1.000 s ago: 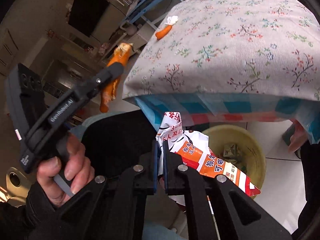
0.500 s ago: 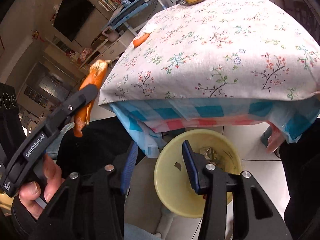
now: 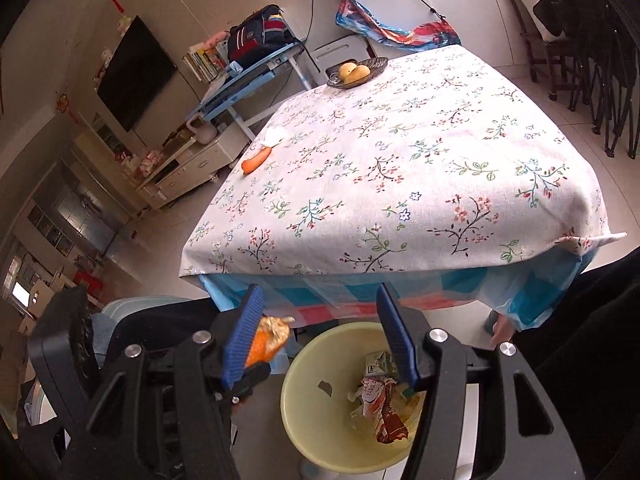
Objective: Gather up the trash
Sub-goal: 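Carry the bag into the bucket and open the right tool while the left tool drops the peel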
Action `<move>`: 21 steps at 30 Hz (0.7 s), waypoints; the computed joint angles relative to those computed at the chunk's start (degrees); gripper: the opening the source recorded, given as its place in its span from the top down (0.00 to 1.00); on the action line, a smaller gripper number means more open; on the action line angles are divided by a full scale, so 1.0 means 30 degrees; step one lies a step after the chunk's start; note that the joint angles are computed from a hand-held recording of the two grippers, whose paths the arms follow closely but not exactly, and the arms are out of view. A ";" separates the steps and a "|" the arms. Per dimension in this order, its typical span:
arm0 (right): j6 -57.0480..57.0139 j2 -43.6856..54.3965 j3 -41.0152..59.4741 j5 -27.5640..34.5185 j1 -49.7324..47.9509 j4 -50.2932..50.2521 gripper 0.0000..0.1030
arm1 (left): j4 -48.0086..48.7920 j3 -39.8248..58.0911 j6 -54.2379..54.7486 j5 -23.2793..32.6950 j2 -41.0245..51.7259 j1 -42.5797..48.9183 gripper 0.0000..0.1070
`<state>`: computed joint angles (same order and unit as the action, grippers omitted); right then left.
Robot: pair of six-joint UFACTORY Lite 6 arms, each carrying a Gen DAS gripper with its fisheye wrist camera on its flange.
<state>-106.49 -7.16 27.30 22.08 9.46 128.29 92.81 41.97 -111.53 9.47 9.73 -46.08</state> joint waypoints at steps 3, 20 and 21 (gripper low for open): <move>-0.0425 -0.0138 -0.0100 -0.0140 0.0085 0.0699 0.44 | -0.0129 -0.0086 0.0009 0.0432 0.0051 -0.0263 0.55; -0.1216 -0.0392 -0.0398 -0.0630 0.0268 0.1521 0.43 | 0.1674 -0.0892 -0.2893 0.2299 -0.1164 -0.0031 0.42; -0.1236 -0.0408 -0.0406 -0.0662 0.0296 0.1541 0.43 | 0.1707 -0.0920 -0.2971 0.2383 -0.1212 -0.0043 0.42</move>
